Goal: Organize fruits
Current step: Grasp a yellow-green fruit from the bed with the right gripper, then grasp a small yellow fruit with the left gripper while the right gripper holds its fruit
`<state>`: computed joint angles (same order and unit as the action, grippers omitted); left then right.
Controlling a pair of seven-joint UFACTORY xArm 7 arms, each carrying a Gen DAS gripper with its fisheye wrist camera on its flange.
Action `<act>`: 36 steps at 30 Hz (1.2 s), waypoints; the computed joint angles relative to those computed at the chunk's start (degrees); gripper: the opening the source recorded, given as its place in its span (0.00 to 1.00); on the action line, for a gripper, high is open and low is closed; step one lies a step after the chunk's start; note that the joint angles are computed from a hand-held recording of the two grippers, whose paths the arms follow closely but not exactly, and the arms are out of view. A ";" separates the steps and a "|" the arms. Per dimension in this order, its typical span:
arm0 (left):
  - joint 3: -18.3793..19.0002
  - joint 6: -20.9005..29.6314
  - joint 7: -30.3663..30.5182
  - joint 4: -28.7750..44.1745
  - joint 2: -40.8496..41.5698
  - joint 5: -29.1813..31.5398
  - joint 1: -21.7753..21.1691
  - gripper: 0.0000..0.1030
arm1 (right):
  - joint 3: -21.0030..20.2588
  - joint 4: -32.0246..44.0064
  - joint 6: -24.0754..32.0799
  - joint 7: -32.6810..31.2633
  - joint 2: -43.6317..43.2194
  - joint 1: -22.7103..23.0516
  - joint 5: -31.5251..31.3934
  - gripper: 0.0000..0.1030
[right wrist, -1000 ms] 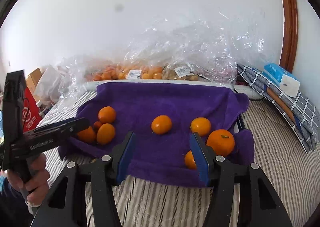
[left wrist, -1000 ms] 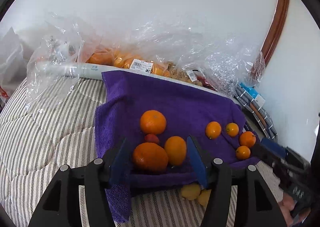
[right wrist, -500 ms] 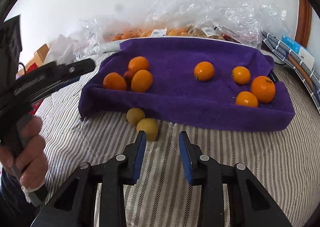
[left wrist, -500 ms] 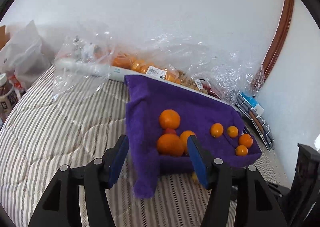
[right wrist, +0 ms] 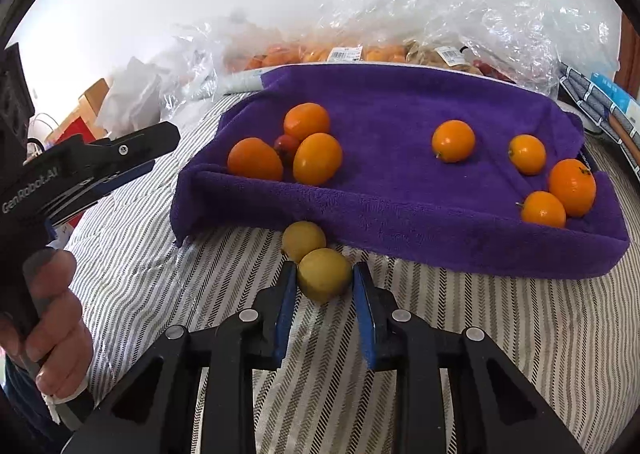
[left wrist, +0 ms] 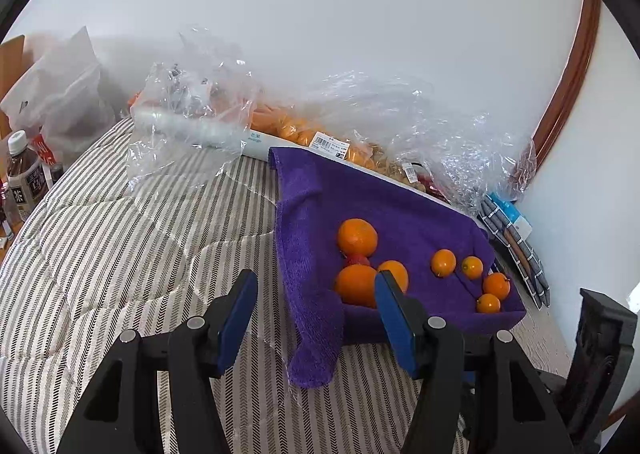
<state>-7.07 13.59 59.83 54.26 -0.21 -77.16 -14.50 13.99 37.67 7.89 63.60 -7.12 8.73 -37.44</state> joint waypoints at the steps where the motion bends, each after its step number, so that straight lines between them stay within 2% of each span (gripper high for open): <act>1: -0.06 0.08 0.48 0.00 -0.02 -0.15 -0.04 0.57 | 0.33 -0.91 0.20 1.33 -1.28 -0.49 -1.14 0.27; 6: -0.19 1.77 6.16 -1.14 -1.70 -3.56 -0.72 0.56 | 3.47 -6.89 1.52 5.98 -9.62 -5.22 -4.48 0.28; 10: -0.16 5.05 10.00 -2.58 -3.40 -4.70 -1.77 0.56 | 4.15 -12.40 6.50 3.27 -17.93 -7.12 -1.84 0.28; 11: -0.14 6.44 9.27 -2.81 -3.52 -3.59 -1.98 0.56 | 4.05 -13.87 7.32 2.28 -20.09 -7.48 -1.00 0.28; 13: 0.06 10.91 6.72 -3.01 -3.25 -0.40 -2.19 0.56 | 3.57 -16.64 7.67 0.77 -23.64 -8.38 0.81 0.28; 14: -0.23 11.32 5.71 -3.12 -3.01 1.26 -2.49 0.56 | 3.23 -17.92 7.03 0.36 -24.87 -8.97 1.74 0.28; 17: -2.13 6.03 3.12 -3.72 -1.98 6.65 -4.40 0.56 | 1.27 -21.15 3.49 -1.12 -26.32 -9.25 5.40 0.28; 19: -3.00 2.48 -2.01 -4.38 -1.25 13.69 -5.44 0.56 | 3.81 -22.06 1.74 -0.64 -28.05 -11.92 5.48 0.28; 23: -2.54 3.03 -10.84 -3.40 0.51 22.32 -5.36 0.55 | 4.40 -22.55 0.54 -3.82 -28.46 -12.03 8.00 0.28; 27: -2.83 3.57 -15.09 -1.55 2.43 24.26 -4.66 0.50 | 3.73 -23.77 -2.25 -6.15 -28.50 -12.03 11.49 0.28; 30: -3.32 2.47 -22.08 -0.88 3.84 31.52 -4.75 0.42 | 4.29 -24.20 -3.01 -7.46 -28.57 -12.54 13.77 0.28; 36: -4.90 1.09 -27.76 -0.17 5.28 36.76 -4.48 0.32 | 5.84 -24.35 -3.33 -10.69 -28.64 -13.06 17.93 0.28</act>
